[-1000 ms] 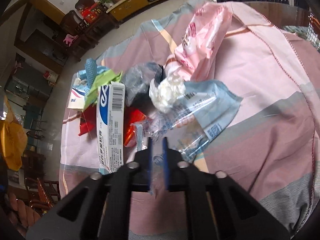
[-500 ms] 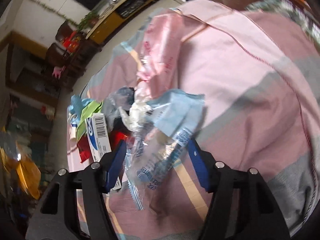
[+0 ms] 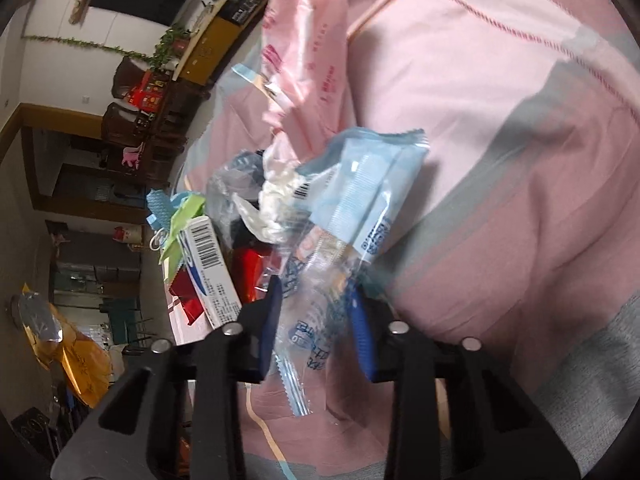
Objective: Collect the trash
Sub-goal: 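Grasp the clear plastic wrapper with the right tool while the left tool holds the chip bag, then drop the yellow chip bag into the wastebasket with the left tool while the right tool holds the wrapper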
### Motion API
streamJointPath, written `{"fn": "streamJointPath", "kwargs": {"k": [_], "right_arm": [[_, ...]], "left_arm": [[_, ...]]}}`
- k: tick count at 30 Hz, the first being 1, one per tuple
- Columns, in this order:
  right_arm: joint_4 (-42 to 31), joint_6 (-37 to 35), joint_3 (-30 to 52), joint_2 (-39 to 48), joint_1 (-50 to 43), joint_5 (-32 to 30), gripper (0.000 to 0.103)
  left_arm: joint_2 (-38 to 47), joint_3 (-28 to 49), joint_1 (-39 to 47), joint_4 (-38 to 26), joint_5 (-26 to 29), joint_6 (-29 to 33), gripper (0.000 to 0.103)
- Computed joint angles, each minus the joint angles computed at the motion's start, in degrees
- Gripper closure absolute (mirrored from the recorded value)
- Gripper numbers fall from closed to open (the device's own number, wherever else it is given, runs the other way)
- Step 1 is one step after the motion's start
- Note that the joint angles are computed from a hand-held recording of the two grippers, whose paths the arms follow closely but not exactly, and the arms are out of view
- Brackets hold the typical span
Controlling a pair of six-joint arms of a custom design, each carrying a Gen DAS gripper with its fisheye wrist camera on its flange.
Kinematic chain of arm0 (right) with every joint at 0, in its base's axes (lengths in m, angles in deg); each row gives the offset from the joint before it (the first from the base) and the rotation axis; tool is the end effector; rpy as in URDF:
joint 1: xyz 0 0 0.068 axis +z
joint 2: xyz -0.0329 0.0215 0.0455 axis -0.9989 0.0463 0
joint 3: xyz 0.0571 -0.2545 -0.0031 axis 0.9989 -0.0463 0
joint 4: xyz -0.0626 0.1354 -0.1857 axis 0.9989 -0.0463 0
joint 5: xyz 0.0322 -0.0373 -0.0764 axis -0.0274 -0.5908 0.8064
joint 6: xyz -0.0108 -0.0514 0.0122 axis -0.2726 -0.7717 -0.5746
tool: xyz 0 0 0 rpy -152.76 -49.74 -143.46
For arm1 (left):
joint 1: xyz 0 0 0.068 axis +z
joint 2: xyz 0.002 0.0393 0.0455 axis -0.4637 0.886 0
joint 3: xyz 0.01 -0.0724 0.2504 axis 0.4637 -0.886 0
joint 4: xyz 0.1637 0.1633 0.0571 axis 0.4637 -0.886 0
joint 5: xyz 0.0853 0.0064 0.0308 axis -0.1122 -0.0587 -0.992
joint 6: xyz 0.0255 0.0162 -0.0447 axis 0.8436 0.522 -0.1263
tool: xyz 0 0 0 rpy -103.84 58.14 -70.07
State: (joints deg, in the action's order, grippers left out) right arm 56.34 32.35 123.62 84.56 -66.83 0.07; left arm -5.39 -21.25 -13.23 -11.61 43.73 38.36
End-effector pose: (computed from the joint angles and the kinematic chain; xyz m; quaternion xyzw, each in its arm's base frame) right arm 0.2640 0.1077 0.2217 0.2999 0.8793 0.3184 0.1885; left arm 0.2799 0.0484 0.2972 0.1012 0.8421 -0.2154 0.4839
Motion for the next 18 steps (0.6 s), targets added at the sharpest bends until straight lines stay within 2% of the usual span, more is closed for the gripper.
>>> {"fn": "streamJointPath", "kwargs": {"k": [5, 6, 9, 12, 16, 18], "right_arm": [[-5.17, -6.72, 6.02, -0.68, 3.76, 5.27, 0.083], [-7.49, -9.0, 9.2, 0.31, 5.47, 7.76, 0.083], [-15.11, -18.39, 18.05, 2.01, 13.47, 20.33, 0.083], [-17.37, -24.5, 22.36, 3.73, 18.98, 27.27, 0.083], [-18.99, -29.02, 25.29, 5.73, 21.77, 30.87, 0.083], [-18.73, -29.76, 24.77, 5.52, 21.43, 30.56, 0.083]], "left_arm": [[0.16, 0.23, -0.26, -0.36, -0.49, 0.32, 0.09], [0.07, 0.11, -0.34, -0.35, -0.69, 0.4, 0.09], [0.23, 0.1, -0.65, -0.55, -1.26, 0.57, 0.09], [0.29, 0.01, -1.48, -0.86, -2.64, 1.33, 0.09], [0.83, 0.89, -2.97, -2.34, -4.76, 2.28, 0.09], [1.42, 1.32, -3.44, -3.22, -5.73, 2.67, 0.09]]}}
